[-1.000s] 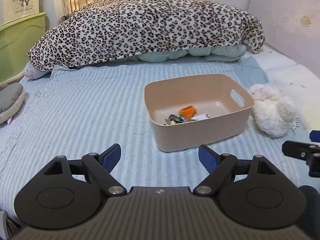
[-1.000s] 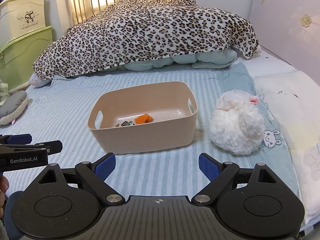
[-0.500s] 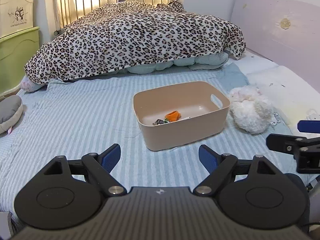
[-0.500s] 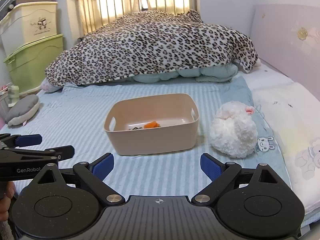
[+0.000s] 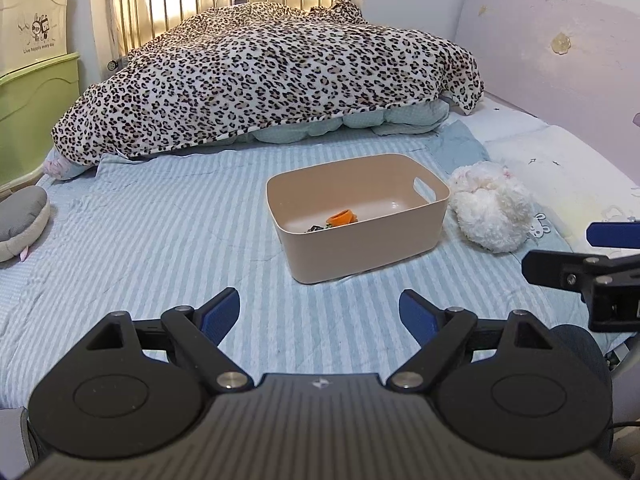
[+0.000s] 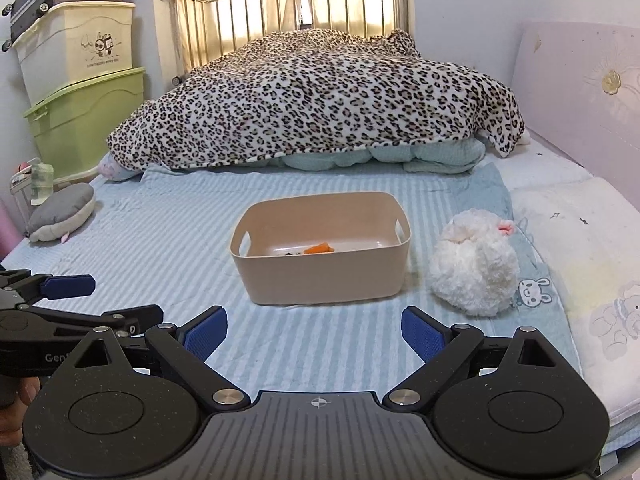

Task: Organize objects

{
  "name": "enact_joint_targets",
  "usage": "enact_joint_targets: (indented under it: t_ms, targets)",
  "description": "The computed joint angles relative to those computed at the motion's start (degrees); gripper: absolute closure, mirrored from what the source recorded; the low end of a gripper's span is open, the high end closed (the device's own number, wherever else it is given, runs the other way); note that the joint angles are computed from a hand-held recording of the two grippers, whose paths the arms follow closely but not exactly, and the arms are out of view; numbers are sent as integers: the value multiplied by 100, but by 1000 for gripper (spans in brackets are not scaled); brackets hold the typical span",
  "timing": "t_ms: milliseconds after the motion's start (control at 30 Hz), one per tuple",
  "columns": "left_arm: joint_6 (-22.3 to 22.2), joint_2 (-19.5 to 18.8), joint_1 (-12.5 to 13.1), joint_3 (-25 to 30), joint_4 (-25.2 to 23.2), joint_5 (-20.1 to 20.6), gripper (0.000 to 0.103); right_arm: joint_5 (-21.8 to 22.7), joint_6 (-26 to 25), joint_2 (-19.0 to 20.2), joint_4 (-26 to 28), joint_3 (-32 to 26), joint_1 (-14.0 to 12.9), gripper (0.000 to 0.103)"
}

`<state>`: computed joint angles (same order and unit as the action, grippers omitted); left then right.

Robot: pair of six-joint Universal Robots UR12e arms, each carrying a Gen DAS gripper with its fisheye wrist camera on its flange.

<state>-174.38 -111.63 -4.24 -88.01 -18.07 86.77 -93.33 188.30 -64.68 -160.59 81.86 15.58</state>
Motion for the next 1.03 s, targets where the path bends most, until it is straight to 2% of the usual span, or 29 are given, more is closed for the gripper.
enact_joint_targets:
  t_ms: [867, 1033]
  targets:
    - [13, 32, -36, -12, -72, -51, 14, -11, 119, -36, 95, 24, 8, 8]
    - [25, 27, -19, -5, -107, -188, 14, -8, 121, -31, 119, 12, 4, 8]
